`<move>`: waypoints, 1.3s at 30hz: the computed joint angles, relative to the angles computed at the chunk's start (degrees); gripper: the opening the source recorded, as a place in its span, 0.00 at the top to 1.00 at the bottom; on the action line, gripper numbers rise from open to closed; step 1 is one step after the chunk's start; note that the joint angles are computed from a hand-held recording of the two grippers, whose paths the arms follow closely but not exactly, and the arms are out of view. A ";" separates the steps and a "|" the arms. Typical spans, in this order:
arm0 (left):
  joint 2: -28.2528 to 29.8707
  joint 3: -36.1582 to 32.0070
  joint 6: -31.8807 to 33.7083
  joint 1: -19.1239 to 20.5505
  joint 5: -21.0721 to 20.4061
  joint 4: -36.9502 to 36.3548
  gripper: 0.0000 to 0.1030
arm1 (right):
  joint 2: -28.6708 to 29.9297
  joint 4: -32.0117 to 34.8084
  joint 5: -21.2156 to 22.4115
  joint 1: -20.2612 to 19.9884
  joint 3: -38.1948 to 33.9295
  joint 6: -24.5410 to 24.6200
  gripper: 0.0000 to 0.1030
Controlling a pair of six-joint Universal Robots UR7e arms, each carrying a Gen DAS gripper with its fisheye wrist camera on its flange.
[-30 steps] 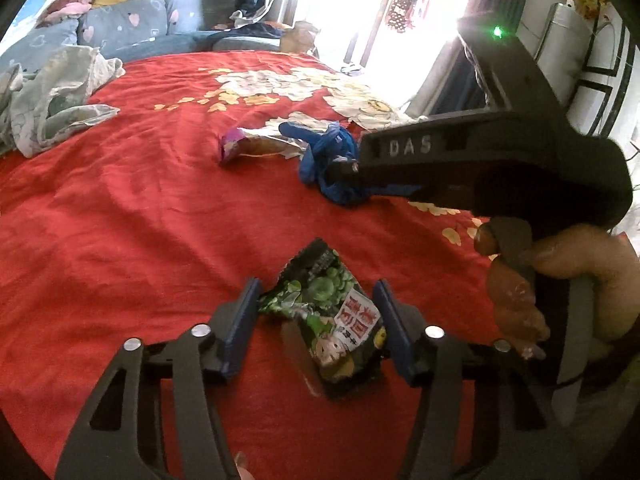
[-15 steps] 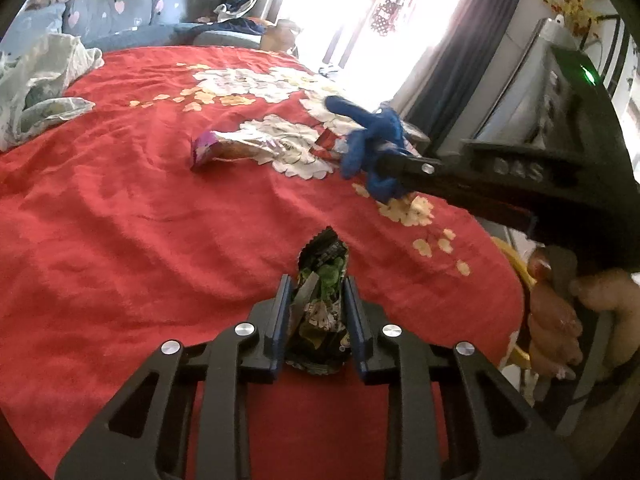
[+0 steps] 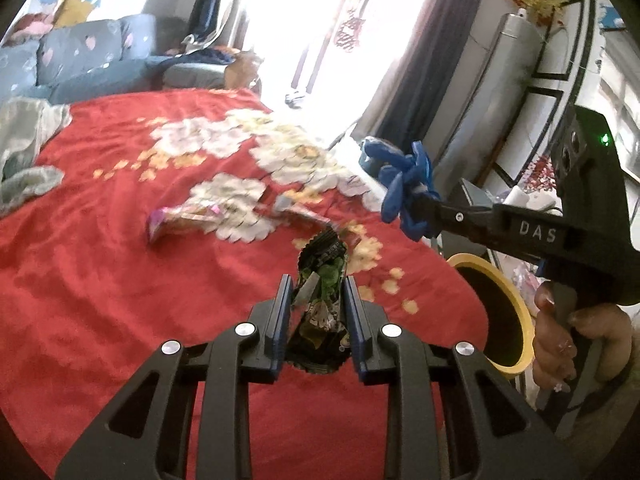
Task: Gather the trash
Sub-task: 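Carry the green snack bag and blue glove over the yellow bin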
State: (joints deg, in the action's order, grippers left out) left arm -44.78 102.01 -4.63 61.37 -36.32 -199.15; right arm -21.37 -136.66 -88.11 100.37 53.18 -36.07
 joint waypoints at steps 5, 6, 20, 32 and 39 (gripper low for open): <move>1.10 -2.41 3.28 -0.62 -0.90 0.22 0.76 | -1.04 -1.54 -0.01 -0.92 0.33 0.95 0.91; 1.33 -2.86 3.56 -0.72 -1.03 0.42 0.76 | -1.31 -1.87 0.05 -1.13 0.47 1.22 0.91; 5.16 -9.11 8.99 -1.69 -4.79 2.97 0.76 | -4.19 -7.33 -0.31 -3.33 2.70 3.43 0.91; 9.07 -14.62 11.60 -2.08 -8.34 6.47 0.76 | -5.58 -12.53 -3.81 -5.26 3.92 4.79 0.91; 11.29 -17.67 13.06 -2.08 -10.40 7.80 0.76 | -5.89 -14.77 -6.31 -6.66 3.59 6.59 0.91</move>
State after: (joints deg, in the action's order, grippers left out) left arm -33.49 84.33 8.43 59.29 -46.72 -191.35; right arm -27.26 -151.43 -94.42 93.71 56.77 -29.48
